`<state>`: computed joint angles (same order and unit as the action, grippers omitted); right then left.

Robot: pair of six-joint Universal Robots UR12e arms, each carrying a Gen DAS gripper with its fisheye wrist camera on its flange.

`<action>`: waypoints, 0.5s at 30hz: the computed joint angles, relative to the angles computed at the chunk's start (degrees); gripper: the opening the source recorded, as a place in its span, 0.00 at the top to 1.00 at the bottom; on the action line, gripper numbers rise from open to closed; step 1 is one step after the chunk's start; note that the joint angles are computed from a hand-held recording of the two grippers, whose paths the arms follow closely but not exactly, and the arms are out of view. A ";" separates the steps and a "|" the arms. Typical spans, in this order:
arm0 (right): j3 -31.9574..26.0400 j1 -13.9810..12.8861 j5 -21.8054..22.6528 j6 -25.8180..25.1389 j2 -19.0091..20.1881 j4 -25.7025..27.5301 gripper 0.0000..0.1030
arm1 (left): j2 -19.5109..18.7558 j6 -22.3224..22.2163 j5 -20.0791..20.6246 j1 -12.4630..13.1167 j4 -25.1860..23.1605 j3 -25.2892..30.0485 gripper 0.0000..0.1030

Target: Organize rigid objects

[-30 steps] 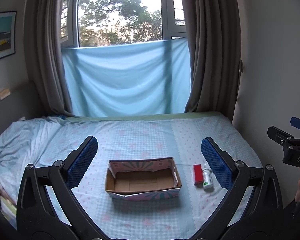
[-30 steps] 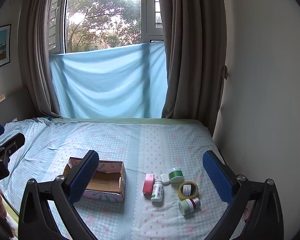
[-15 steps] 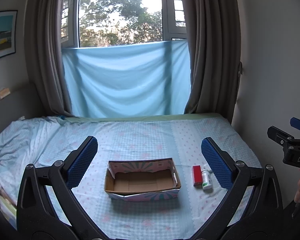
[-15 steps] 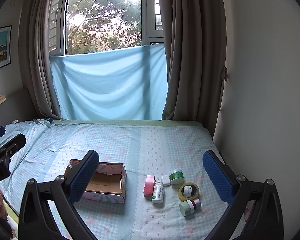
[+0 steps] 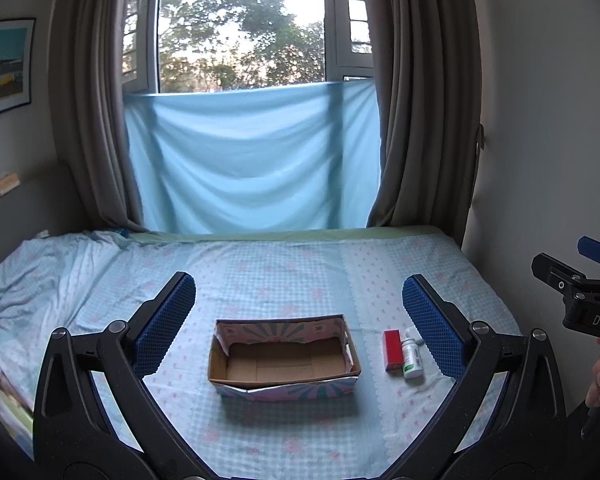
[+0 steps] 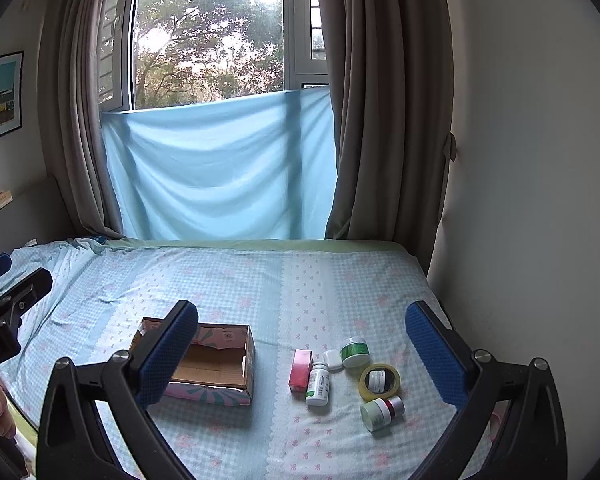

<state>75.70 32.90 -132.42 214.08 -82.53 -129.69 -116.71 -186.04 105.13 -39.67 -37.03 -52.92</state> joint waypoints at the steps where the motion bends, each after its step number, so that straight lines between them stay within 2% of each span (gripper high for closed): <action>1: 0.00 0.09 -0.10 0.12 0.05 -0.02 0.00 | 0.08 -0.10 0.01 0.02 -0.08 -0.11 0.00; 15: 0.32 0.19 -0.01 -0.21 0.12 -0.87 0.00 | 0.23 -0.46 -0.23 0.13 -0.31 -0.35 0.00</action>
<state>76.02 33.09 -132.43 213.88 -82.41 -130.56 -116.48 -186.50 104.90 -39.54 -37.34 -53.27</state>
